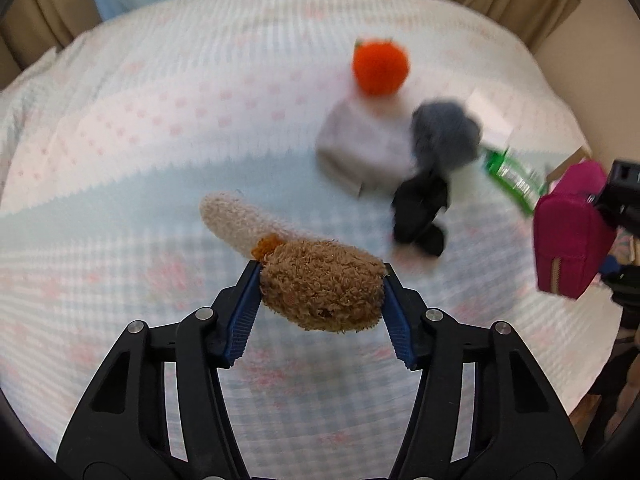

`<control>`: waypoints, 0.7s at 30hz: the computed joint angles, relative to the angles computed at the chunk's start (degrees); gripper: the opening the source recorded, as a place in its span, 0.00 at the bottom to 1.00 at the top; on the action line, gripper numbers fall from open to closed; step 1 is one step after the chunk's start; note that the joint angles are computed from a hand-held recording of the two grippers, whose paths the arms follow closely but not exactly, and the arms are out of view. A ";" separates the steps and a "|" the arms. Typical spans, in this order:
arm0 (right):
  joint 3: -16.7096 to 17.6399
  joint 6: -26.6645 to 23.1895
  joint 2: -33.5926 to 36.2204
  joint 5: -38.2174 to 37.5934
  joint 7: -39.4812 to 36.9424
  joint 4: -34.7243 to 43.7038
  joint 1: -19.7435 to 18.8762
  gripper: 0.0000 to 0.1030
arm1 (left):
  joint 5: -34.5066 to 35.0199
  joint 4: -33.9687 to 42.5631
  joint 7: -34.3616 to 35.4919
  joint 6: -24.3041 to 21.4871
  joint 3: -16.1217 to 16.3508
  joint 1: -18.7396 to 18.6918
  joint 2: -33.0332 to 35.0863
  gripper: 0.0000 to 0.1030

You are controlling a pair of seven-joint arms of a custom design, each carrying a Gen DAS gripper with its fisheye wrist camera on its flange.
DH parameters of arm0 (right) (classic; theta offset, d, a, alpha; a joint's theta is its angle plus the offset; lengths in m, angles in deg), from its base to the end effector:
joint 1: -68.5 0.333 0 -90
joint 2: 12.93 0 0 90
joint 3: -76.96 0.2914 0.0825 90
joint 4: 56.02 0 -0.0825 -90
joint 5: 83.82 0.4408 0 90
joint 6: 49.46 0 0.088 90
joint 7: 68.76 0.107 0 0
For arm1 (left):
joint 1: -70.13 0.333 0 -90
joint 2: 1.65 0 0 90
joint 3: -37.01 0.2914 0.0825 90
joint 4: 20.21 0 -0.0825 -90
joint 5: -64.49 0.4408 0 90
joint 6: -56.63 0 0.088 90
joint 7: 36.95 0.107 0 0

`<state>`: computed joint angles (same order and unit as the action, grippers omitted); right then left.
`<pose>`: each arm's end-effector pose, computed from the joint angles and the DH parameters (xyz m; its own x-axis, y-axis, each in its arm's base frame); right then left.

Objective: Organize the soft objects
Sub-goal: 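Carry both items over the cardboard box and open both tools to drop them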

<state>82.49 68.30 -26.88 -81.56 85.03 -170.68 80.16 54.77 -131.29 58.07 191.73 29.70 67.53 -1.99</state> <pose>0.5467 0.1751 0.5577 -0.6972 -0.6645 -0.2690 -0.6617 0.7409 -0.1151 0.6365 -0.1136 0.4849 -0.1903 -0.9742 0.1213 -0.9012 0.1244 -0.4152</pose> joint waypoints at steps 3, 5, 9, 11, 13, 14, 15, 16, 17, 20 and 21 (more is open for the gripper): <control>-0.26 -0.48 -1.09 -0.20 -1.12 1.51 -0.18 0.46 | -0.69 2.45 0.62 -0.27 -0.10 -0.19 -0.72 0.52; -0.42 -0.99 -2.01 -0.57 -1.99 2.58 -0.54 0.46 | -1.36 5.30 1.12 -1.04 -0.34 -0.61 -0.75 0.52; -1.15 -2.50 -4.43 -1.09 -4.02 4.24 -1.92 0.46 | -1.65 11.24 1.40 -2.38 -1.31 -1.91 0.15 0.52; -1.72 -3.27 -5.64 -1.41 -5.63 4.81 -2.96 0.46 | -2.13 14.46 1.81 -3.02 -1.96 -2.75 0.92 0.52; -2.64 -3.70 -6.84 -1.26 -8.66 5.08 -3.95 0.46 | -2.03 17.97 1.66 -4.00 -2.83 -3.79 2.13 0.52; -3.11 -4.18 -7.41 -1.35 -10.32 5.26 -4.59 0.46 | -2.11 19.89 1.45 -4.45 -3.38 -4.44 2.91 0.52; -3.90 -5.39 -7.95 -1.48 -12.72 5.74 -5.37 0.46 | -1.77 21.77 1.03 -5.09 -3.93 -5.12 3.81 0.52; -4.37 -6.14 -8.41 -1.46 -14.53 5.95 -6.06 0.46 | -0.89 23.15 0.19 -5.33 -4.48 -5.88 4.44 0.52; -5.04 -6.83 -9.17 -1.63 -16.65 5.90 -6.94 0.46 | -0.19 24.24 -0.59 -5.35 -4.98 -6.61 4.94 0.52; -7.25 -9.56 -10.41 -1.42 -23.97 6.24 -9.45 0.46 | 2.80 29.27 -4.49 -6.80 -6.53 -9.37 7.92 0.52; -8.01 -10.50 -10.74 -1.54 -26.38 6.32 -10.49 0.46 | 3.68 32.11 -6.09 -7.88 -7.28 -10.67 9.87 0.52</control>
<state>74.48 57.80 -37.62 -83.10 58.65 -164.35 69.67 58.45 -99.17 51.98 183.85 22.42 56.86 7.88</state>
